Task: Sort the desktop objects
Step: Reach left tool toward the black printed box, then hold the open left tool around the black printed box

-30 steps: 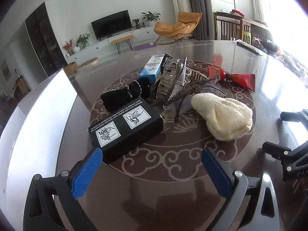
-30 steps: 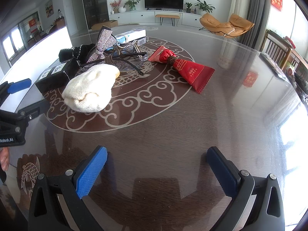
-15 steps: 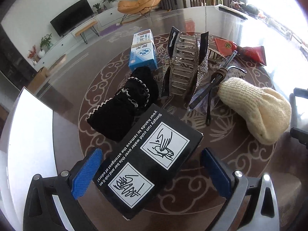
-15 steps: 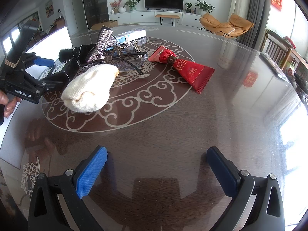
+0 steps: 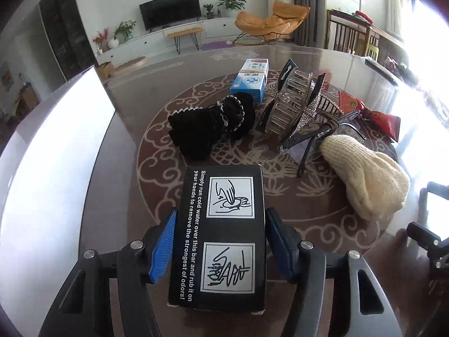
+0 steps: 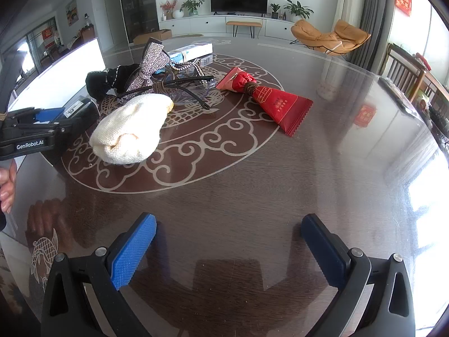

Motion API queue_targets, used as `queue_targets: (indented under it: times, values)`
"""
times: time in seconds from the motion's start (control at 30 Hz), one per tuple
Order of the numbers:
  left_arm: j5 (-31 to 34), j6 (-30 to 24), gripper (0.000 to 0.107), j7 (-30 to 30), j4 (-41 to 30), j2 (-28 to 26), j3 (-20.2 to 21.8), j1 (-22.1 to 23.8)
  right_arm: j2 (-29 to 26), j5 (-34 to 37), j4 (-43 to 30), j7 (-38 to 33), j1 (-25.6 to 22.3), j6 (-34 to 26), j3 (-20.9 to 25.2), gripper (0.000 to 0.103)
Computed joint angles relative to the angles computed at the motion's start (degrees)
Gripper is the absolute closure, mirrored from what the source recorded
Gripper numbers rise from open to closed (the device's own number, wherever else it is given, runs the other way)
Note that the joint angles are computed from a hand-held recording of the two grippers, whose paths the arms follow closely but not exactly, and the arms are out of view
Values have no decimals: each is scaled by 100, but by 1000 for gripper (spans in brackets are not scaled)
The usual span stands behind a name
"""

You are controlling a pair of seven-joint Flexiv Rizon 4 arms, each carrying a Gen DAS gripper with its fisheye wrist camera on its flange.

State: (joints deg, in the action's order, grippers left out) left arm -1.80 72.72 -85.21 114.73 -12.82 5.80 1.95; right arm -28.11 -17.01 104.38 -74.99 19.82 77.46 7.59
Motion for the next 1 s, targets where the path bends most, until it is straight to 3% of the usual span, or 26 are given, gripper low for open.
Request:
queue_targets:
  times: [0.07,0.17,0.27,0.43,0.5,1.0]
  values:
    - [-523,175,48,122,380,164,-188,103,1,2,0,-1,1,-1,-1,0]
    - [-112,283,45,-189,464,167,13,-86,-2,4,-2,-4,2,1,-2,0]
    - [107,429,26,-519,491,94,113,-136,-2,5,-2,-5,2,0,-2,0]
    - [-23,695,15,-453,576,0,29,-67,-4,7,-4,-7,3,1,-2,0]
    - [-56,628,4,-376,588,-6,13,-62,-4,7,-4,-7,3,1,-2,0]
    - [-56,611,4,-414,559,-7,41,-88,-6,5,-5,-5,4,3,-4,0]
